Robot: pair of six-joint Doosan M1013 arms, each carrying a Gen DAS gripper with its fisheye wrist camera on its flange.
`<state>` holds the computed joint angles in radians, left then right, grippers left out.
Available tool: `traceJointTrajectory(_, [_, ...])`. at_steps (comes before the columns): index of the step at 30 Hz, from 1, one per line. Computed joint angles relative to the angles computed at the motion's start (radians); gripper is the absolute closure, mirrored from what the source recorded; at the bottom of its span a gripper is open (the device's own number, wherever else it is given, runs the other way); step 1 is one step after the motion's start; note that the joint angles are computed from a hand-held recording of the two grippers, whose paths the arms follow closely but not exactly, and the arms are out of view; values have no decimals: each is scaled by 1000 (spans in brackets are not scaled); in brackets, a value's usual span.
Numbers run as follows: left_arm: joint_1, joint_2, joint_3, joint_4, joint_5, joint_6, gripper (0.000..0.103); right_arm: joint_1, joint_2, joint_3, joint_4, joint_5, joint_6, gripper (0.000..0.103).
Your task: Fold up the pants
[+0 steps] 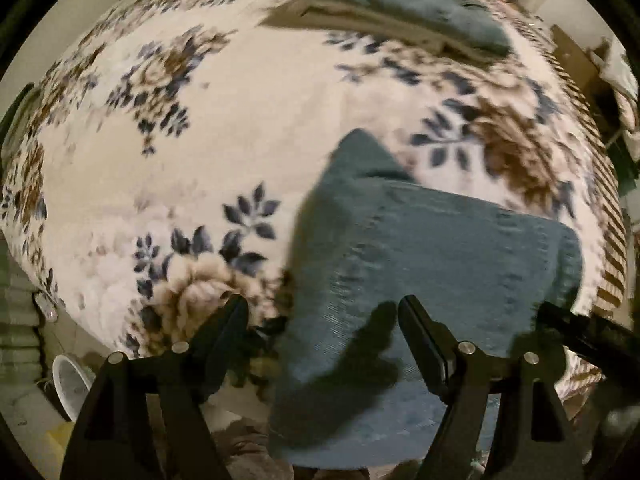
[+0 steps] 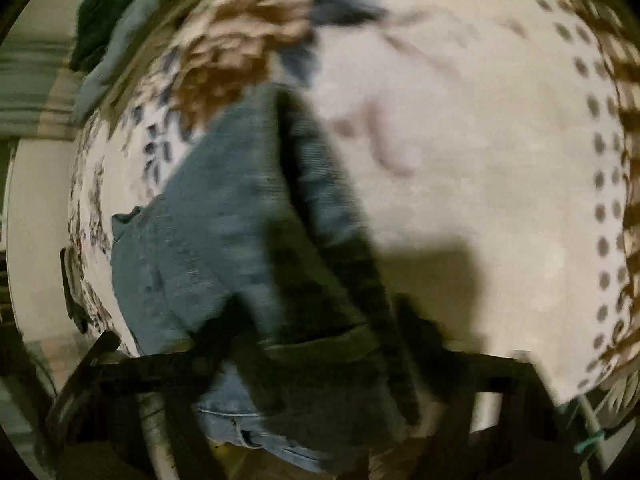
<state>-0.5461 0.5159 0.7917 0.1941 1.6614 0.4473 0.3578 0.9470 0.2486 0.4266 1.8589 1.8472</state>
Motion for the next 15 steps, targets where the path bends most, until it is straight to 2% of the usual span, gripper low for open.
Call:
traceJointTrajectory(1, [6,-4,11,-8,-5,-7,27,11,-16,15,-51,-21,-23,58])
traceJointTrajectory(2, [9,-6,13,-9,-3,-10,27,17,-28,27,-81,-33,-34,66])
traceJointTrajectory(5, [15,-9,12,-9,-6,-9,27,24,-90,116,-118,-101,-33,82])
traceJointTrajectory(15, [34,-7,-9,-12,-23,27,27,-30,-273,334,-134,-198,74,87])
